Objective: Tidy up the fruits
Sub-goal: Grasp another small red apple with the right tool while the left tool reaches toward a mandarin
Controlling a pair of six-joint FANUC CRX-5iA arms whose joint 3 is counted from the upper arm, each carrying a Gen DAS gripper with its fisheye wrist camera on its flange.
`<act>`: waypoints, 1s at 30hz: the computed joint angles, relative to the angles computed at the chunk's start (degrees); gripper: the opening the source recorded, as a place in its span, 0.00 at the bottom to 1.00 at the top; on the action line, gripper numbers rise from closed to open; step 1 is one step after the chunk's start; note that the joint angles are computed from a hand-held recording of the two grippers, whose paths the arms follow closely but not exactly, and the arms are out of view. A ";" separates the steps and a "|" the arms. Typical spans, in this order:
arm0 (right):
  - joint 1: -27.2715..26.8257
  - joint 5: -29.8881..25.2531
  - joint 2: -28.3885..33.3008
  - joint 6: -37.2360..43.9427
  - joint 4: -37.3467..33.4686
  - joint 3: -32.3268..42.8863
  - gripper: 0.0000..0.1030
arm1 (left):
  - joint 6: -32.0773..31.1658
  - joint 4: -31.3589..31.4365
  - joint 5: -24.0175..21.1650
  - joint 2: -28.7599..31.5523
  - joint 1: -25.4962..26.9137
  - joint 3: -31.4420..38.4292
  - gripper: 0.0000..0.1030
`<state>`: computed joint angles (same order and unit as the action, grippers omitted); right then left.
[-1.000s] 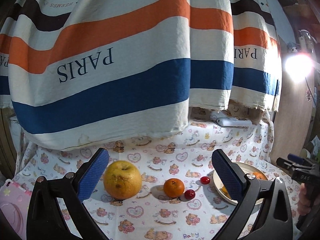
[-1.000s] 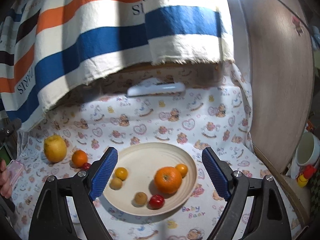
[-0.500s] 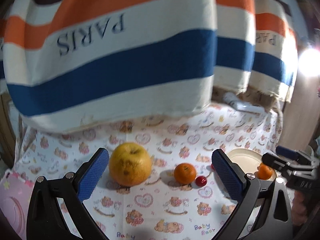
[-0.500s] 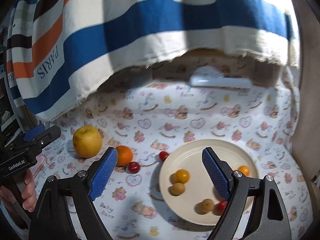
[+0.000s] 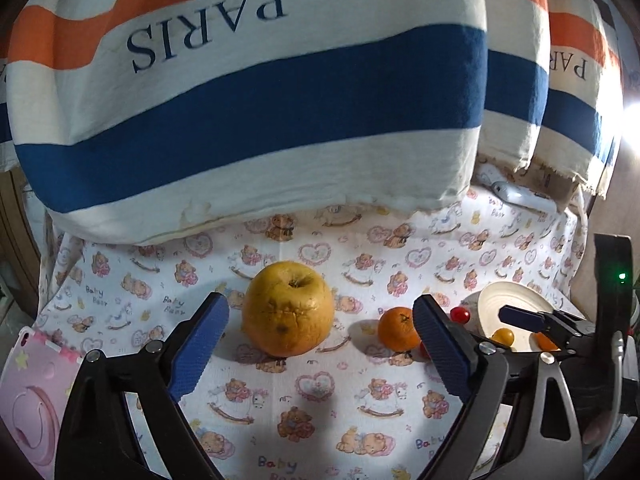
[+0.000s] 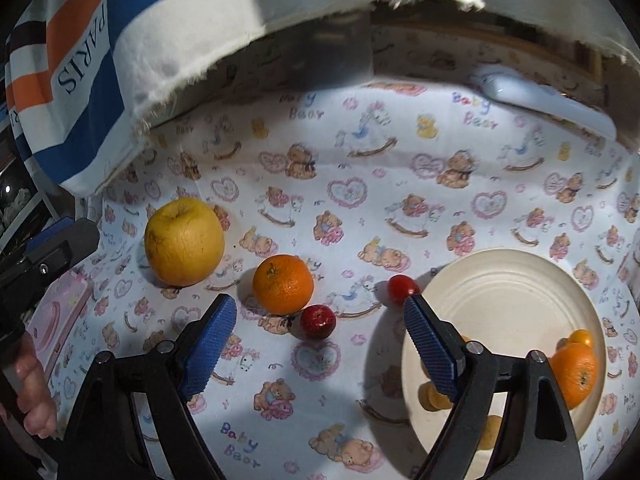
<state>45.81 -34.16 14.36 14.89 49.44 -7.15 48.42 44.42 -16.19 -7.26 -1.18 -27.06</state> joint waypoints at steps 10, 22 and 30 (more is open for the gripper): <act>-0.16 -1.45 4.44 9.77 -8.61 5.69 0.51 | 5.06 -4.47 -3.52 1.69 1.32 2.30 0.81; 0.01 -4.09 7.20 11.36 -10.71 8.43 0.32 | 7.27 -7.22 -4.17 2.36 1.53 3.33 0.81; 0.15 -5.00 8.23 11.92 -10.78 9.47 0.27 | 7.23 -8.11 -4.06 2.53 1.28 3.48 0.80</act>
